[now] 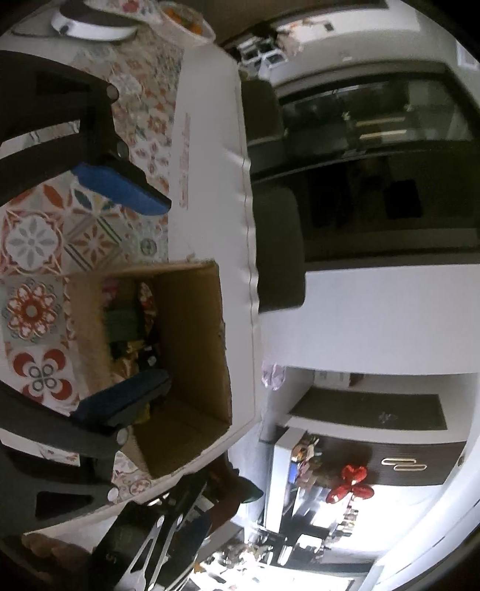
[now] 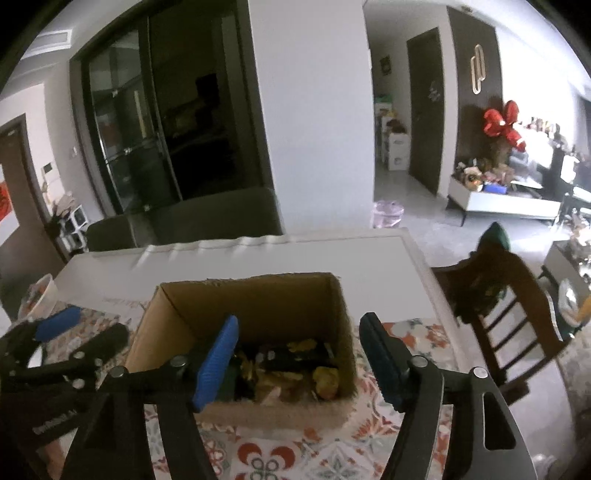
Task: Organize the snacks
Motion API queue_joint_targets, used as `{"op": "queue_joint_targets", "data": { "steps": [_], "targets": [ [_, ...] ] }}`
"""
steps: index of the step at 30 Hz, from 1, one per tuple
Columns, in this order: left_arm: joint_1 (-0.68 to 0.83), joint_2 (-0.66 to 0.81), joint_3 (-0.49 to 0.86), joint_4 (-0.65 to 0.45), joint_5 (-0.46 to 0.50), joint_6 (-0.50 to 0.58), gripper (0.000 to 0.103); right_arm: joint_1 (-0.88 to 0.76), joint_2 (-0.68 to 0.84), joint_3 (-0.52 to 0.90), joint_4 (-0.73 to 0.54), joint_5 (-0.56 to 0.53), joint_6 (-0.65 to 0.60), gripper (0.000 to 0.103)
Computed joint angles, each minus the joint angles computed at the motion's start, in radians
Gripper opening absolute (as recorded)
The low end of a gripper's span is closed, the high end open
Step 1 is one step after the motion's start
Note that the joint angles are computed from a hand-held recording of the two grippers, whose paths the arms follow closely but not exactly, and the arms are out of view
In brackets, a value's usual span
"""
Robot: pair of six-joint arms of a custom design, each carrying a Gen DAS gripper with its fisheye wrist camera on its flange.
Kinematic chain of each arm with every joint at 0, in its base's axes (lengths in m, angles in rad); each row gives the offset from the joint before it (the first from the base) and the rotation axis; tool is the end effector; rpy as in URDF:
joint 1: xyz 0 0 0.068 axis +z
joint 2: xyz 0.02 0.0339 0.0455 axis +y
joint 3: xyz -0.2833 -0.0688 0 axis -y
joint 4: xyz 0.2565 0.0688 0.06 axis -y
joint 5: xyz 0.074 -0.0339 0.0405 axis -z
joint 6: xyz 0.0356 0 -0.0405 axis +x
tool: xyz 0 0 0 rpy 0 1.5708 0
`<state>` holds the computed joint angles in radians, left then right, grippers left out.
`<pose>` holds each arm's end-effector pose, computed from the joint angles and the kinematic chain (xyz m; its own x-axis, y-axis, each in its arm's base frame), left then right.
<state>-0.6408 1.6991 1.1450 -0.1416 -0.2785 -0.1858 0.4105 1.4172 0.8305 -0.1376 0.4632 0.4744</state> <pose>0.3177 -0.2247 0.2412 -0.5799 0.2109 -0.7869 0.3037 0.9522 0.0314 0.2840 0.1062 0.2313 -0.5634 0.2005 -0.8015 0.2329 0.9693 0.0788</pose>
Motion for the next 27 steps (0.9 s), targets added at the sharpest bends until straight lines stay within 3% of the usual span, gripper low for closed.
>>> {"op": "queue_joint_targets", "data": {
  "steps": [8, 14, 16, 21, 27],
  "targets": [
    [-0.105, -0.294, -0.264, 0.043, -0.166, -0.052, 0.103, 0.224, -0.249, -0.115, -0.157, 0.237, 0.110, 0.087],
    [-0.250, -0.477, -0.363, -0.058, -0.323, -0.129, 0.103, 0.462, -0.381, -0.118, -0.390, 0.448, 0.270, 0.088],
    [-0.321, -0.537, -0.385, -0.119, -0.395, -0.175, 0.103, 0.561, -0.409, -0.106, -0.518, 0.523, 0.379, 0.093],
    [-0.503, -0.648, -0.398, -0.317, -0.538, -0.326, 0.103, 0.808, -0.395, -0.048, -0.899, 0.632, 0.787, 0.094],
    [-0.753, -0.677, -0.358, -0.627, -0.710, -0.632, 0.103, 1.129, -0.249, 0.017, -1.392, 0.612, 1.462, 0.095]
  ]
}}
